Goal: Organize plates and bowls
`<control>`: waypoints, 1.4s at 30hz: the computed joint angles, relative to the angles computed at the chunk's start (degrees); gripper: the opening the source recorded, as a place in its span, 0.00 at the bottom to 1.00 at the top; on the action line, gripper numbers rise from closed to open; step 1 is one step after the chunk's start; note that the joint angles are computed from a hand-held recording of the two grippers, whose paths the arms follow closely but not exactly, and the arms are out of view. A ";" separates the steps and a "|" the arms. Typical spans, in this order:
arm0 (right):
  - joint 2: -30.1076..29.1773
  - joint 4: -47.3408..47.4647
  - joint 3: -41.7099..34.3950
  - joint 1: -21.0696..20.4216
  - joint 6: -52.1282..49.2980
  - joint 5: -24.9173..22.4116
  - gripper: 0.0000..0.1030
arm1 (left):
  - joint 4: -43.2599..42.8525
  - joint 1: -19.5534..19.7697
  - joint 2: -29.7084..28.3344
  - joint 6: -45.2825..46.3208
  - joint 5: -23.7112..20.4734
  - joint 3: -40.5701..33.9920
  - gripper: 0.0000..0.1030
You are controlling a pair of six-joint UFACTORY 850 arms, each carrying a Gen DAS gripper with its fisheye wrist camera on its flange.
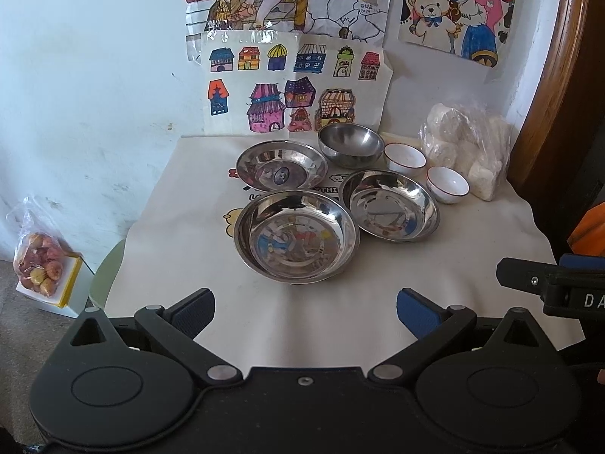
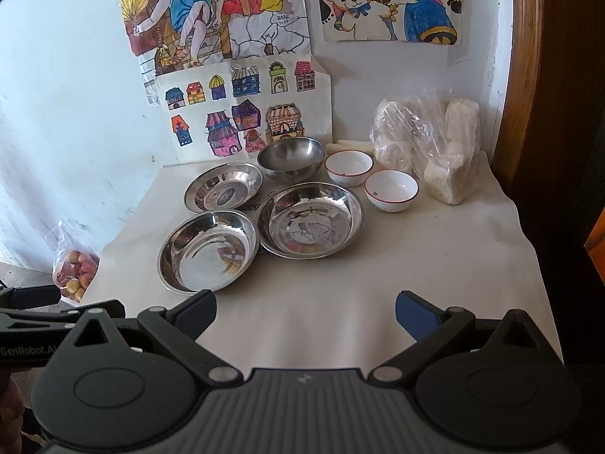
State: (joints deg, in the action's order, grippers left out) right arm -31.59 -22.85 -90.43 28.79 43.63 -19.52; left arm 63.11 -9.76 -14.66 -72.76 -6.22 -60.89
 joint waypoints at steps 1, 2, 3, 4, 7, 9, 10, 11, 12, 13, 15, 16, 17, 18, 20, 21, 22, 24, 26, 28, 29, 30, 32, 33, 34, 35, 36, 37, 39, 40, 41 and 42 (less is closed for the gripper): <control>-0.08 0.20 -0.10 0.00 -0.18 -0.10 1.00 | -0.76 -0.01 -0.07 0.70 -0.04 -0.09 0.99; -0.05 0.35 -0.07 -0.02 -0.35 -0.14 1.00 | -1.14 0.03 -0.09 1.04 0.03 -0.08 0.99; -0.07 0.49 -0.10 -0.05 -0.53 -0.16 1.00 | -1.54 0.01 -0.14 1.37 0.02 -0.12 0.99; -0.26 1.23 -0.42 -0.16 -1.33 -0.31 1.00 | -2.87 0.00 -0.21 2.62 -0.02 -0.22 0.99; -0.62 2.47 -0.93 -0.33 -2.69 -0.53 1.00 | -5.48 -0.03 -0.53 5.14 -0.18 -0.60 0.99; -0.85 3.34 -1.26 -0.48 -3.65 -0.69 1.00 | -7.17 -0.12 -0.82 6.74 -0.41 -0.94 0.99; -1.00 3.86 -1.45 -0.59 -4.24 -0.78 1.00 | -9.01 -0.01 -1.03 8.64 -0.41 -1.21 0.99; -1.11 4.22 -1.59 -0.66 -4.64 -0.82 1.00 | -9.32 -0.06 -1.18 8.89 -0.52 -1.38 0.99; -1.17 4.48 -1.61 -0.72 -4.91 -0.82 1.00 | -10.05 -0.09 -1.36 9.59 -0.64 -1.58 0.99; -1.35 5.11 -1.87 -0.85 -5.59 -0.92 1.00 | -10.62 -0.15 -1.59 10.10 -0.76 -1.81 0.99; -1.72 6.30 -2.27 -1.10 -6.86 -1.05 1.00 | -12.59 -0.21 -2.08 12.05 -1.03 -2.35 0.99; -1.97 7.03 -2.57 -1.24 -7.62 -1.17 1.00 | -14.35 -0.26 -2.39 13.78 -1.28 -2.77 0.99; -2.20 7.72 -2.86 -1.37 -8.36 -1.30 1.00 | -15.52 -0.31 -2.67 14.94 -1.47 -3.08 0.99; -2.49 8.44 -3.20 -1.52 -9.13 -1.42 1.00 | -17.09 -0.34 -3.00 16.50 -1.72 -3.49 0.99; -2.92 9.67 -3.60 -1.81 -10.51 -1.47 1.00 | -19.68 -0.50 -3.71 18.97 -2.42 -4.37 0.99; -3.13 10.37 -3.78 -1.96 -11.31 -1.50 1.00 | -20.11 -0.63 -4.07 19.28 -2.83 -4.77 0.99; -3.49 11.43 -4.15 -2.19 -12.53 -1.62 1.00 | -21.85 -0.65 -4.69 20.94 -3.39 -5.56 0.99; -4.17 13.68 -4.84 -2.62 -15.10 -1.94 1.00 | -24.05 -0.87 -5.80 22.50 -4.76 -6.85 0.99; -5.32 17.57 -6.18 -3.34 -19.46 -3.01 1.00 | -25.32 -1.24 -7.49 22.60 -7.46 -8.87 0.99; -6.54 20.94 -7.63 -4.20 -23.59 -4.60 1.00 | -26.37 -1.48 -9.34 21.95 -10.14 -11.11 0.99; -7.34 22.26 -8.61 -4.67 -25.60 -5.62 1.00 | -26.22 -1.56 -10.22 20.55 -11.00 -12.14 0.99; -8.08 23.40 -9.49 -5.14 -27.69 -6.48 1.00 | -25.82 -1.54 -11.05 18.99 -11.44 -13.03 0.99; -9.64 27.04 -11.27 -6.38 -33.79 -8.12 1.00 | -26.01 -1.64 -12.95 17.11 -12.70 -15.27 0.99; -10.71 29.18 -12.72 -7.20 -37.23 -9.50 1.00 | -26.03 -1.82 -14.04 16.15 -13.70 -16.62 0.99; -11.69 30.41 -14.04 -7.82 -39.39 -10.41 1.00 | -26.19 -2.03 -15.09 15.50 -14.80 -18.01 0.99; -12.86 31.30 -15.81 -8.56 -41.40 -11.50 1.00 | -26.42 -2.21 -16.06 14.95 -15.81 -19.34 0.99; -14.05 31.83 -17.64 -9.25 -42.89 -12.38 1.00 | -26.34 -2.42 -16.98 14.04 -16.76 -20.60 0.99; -15.13 32.20 -19.32 -9.73 -43.74 -13.24 1.00 | -26.42 -2.65 -17.90 13.29 -17.97 -21.92 0.99; -17.72 34.10 -23.37 -10.94 -45.97 -15.56 1.00 | -27.60 -3.03 -19.87 12.95 -21.02 -25.30 0.99; -18.65 35.11 -24.80 -11.41 -47.14 -16.04 1.00 | -27.02 -3.15 -20.49 11.92 -21.74 -26.39 0.99; -19.70 36.31 -26.37 -11.78 -48.54 -16.42 1.00 | -26.61 -3.30 -21.26 11.37 -22.98 -27.71 0.99; -20.94 37.73 -28.09 -12.05 -50.09 -16.83 1.00 | -27.14 -3.33 -22.21 12.05 -24.44 -29.28 0.99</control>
State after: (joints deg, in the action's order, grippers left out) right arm -52.52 14.88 -118.52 16.74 -6.46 -36.35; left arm 35.97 -13.09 -36.87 -60.70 -30.66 -90.17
